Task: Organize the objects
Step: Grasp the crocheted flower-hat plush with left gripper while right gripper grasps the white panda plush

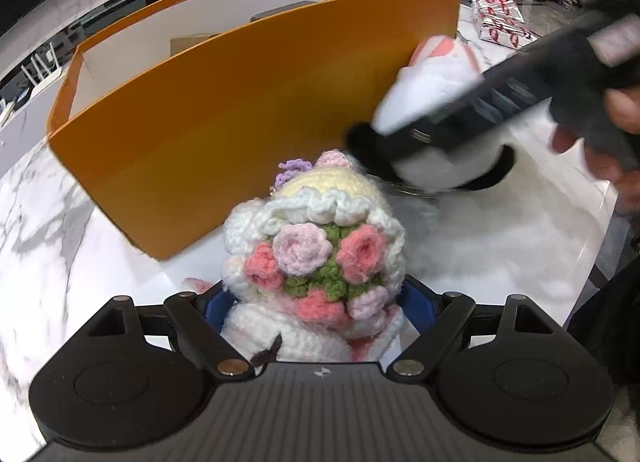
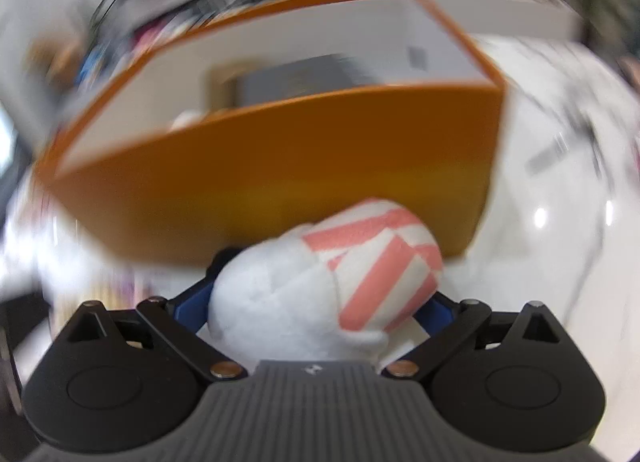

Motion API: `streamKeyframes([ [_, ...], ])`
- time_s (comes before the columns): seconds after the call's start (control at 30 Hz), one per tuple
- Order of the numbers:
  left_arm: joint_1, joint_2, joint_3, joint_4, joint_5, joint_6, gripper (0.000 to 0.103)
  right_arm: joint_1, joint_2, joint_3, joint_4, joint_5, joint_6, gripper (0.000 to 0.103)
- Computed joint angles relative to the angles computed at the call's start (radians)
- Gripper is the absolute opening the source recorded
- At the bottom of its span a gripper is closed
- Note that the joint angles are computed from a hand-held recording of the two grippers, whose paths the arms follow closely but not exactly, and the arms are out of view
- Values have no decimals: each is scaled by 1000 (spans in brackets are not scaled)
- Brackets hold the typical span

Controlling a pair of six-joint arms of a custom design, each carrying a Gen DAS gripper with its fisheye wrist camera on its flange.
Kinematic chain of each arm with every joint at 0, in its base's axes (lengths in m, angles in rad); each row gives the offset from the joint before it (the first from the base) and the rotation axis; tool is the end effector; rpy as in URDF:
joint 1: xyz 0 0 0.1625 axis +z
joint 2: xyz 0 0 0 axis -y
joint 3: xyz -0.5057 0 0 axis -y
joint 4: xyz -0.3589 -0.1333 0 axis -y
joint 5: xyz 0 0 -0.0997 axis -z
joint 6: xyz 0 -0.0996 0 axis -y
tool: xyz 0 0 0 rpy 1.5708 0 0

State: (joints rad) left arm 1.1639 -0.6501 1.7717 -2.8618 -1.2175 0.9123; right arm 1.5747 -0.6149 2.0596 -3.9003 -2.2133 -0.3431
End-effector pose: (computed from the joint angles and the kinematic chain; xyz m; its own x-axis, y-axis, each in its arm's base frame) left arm -0.1121 -0.6839 0.0700 -0.2329 0.9104 -0.3420 0.9384 0.3026 0.1666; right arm 0.0759 -0.5828 0.1248 -0.7548 0.2206 0.6177 -0.2723 0.7514 -0.6010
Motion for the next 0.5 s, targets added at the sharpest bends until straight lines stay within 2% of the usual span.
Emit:
streamKeyframes([
  [0.07, 2, -1, -13, 17, 9, -29, 98, 7, -20, 14, 60, -40, -89, 97],
  [0.13, 2, -1, -16, 18, 17, -39, 98, -3, -44, 42, 99, -47, -109, 99],
  [0.27, -1, 1, -3, -19, 21, -26, 98, -26, -61, 62, 80, -23, 25, 100],
  [0.4, 0, 0, -9, -3, 13, -70, 97, -39, -58, 57, 39, 29, 182, 102],
  [0.5, 8, -5, -30, 42, 4, -112, 94, -41, -36, 36, 9, 15, 209, 102],
])
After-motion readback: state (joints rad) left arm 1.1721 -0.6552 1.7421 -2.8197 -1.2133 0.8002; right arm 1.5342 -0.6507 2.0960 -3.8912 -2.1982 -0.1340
